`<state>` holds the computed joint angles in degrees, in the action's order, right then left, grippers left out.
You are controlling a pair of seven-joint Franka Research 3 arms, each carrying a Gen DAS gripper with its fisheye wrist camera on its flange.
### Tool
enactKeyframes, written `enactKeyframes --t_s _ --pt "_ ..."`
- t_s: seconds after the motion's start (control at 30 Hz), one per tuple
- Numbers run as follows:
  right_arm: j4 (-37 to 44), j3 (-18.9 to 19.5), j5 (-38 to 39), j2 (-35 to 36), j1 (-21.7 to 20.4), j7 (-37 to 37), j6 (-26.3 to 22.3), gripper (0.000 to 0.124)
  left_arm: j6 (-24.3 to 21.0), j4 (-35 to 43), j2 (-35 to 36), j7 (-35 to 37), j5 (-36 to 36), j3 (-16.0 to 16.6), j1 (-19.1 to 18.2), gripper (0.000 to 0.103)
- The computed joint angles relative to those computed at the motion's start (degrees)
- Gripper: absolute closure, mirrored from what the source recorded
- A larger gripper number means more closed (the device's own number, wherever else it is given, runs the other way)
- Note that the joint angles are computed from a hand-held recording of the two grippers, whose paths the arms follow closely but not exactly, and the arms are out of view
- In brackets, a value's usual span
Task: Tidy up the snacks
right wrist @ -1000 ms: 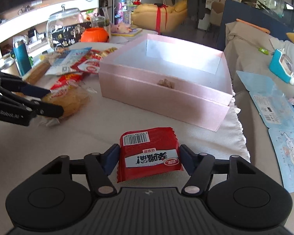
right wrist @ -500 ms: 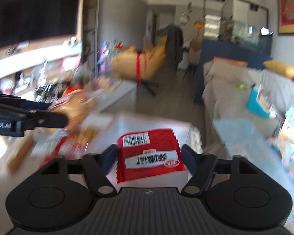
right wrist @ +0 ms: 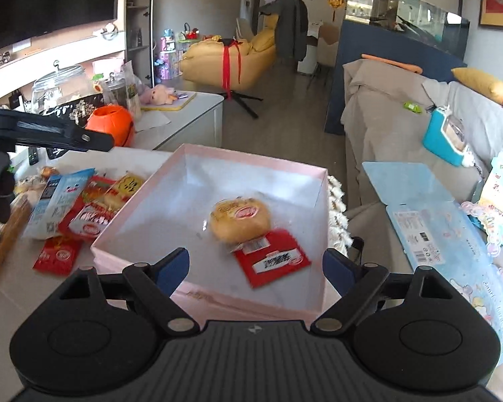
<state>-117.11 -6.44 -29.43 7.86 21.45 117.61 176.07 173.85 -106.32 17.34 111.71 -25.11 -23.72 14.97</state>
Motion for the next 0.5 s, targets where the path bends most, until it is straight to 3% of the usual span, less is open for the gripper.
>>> enactKeyframes --t_s 0.1,0.2,0.3,0.4,0.5 --pt "-0.8 0.8 0.7 -0.7 0.2 -0.4 -0.3 0.037 -3.0 3.2 2.9 -8.4 10.6 8.8 -7.5 0.046" --pt "-2.4 2.0 2.5 -1.7 -0.3 -2.3 1.2 0.037 -5.5 3.6 3.8 -10.3 16.4 9.9 -8.4 0.046" --pt "-6.7 6.1 11.6 -4.2 -3.0 -11.1 2.8 0.037 -2.0 -2.7 0.3 -4.7 13.6 4.1 -3.2 0.056" --pt "-9.7 8.3 18.4 -5.7 -3.8 -17.8 3.1 0.037 -0.1 -8.8 -3.7 4.2 6.4 -2.1 2.3 0.061" --pt "-11.0 8.8 20.1 -5.7 -3.7 -19.6 3.2 0.037 0.3 -14.0 -8.0 17.8 -8.6 -10.0 8.9 0.062"
